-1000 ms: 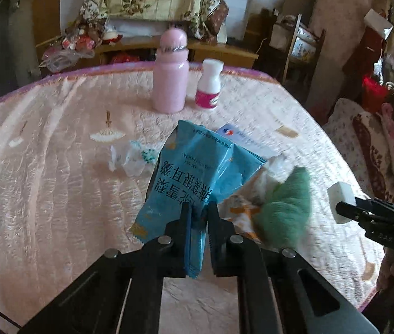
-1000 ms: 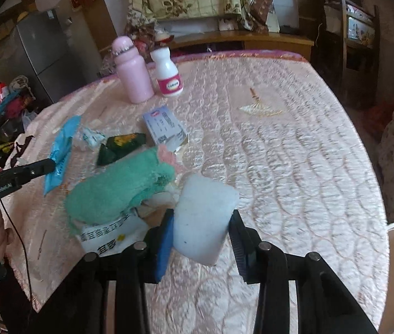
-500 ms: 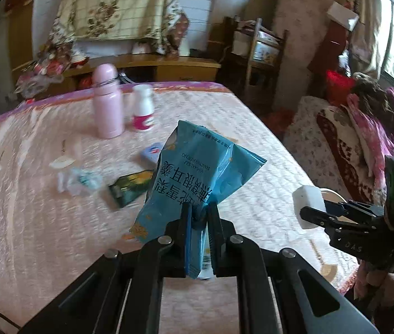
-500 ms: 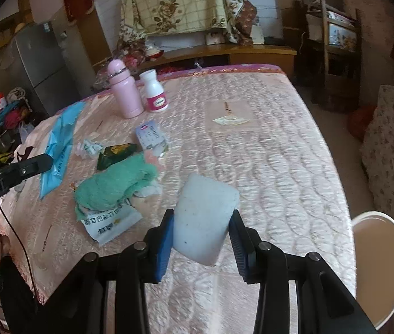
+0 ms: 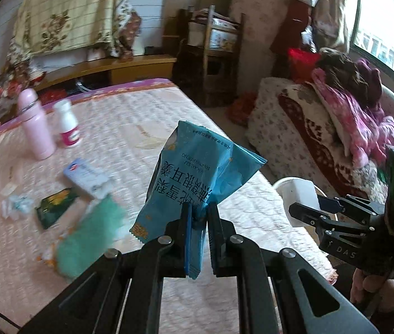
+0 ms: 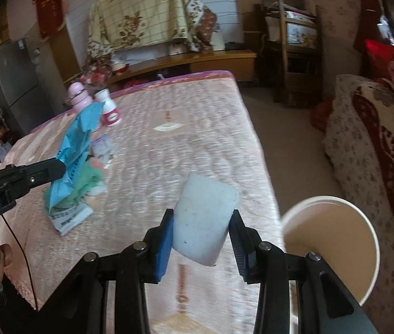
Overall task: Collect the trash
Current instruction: 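Carry sponge and blue wrapper to the white bucket and open both grippers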
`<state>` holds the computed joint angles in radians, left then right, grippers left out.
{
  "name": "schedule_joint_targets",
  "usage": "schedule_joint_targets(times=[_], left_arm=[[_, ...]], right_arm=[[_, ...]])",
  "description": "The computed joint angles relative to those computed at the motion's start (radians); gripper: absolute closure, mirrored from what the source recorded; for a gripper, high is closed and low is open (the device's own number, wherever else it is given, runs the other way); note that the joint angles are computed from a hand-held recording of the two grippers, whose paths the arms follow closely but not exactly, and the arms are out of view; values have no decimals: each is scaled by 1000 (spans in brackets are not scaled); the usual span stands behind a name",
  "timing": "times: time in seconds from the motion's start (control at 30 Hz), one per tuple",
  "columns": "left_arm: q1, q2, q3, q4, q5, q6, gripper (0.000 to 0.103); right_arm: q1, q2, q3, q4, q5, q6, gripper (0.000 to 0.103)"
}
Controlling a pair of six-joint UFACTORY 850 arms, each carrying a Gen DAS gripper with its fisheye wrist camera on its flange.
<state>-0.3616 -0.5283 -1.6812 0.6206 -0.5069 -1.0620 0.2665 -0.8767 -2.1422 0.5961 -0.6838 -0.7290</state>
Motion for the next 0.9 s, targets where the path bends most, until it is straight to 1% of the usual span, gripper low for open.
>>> schedule_joint_targets(times=[0.17,0.47,0.8,0.9], left_arm=[[-18,-84,-114,-95,-5,105,92],[-57,-250,-352,-258,-52,311,92],[-71,-406,-577,-432,-106,471,92],[-74,-449,-640,-479,-123,515,92]], right_arm=[[-39,4,9,-26,17,45,62],[-108,-6,10,-111,34,156,61],[-156,-43,-38,-196,30,276,60],[-164,-59,-57,-218,24,311,57]])
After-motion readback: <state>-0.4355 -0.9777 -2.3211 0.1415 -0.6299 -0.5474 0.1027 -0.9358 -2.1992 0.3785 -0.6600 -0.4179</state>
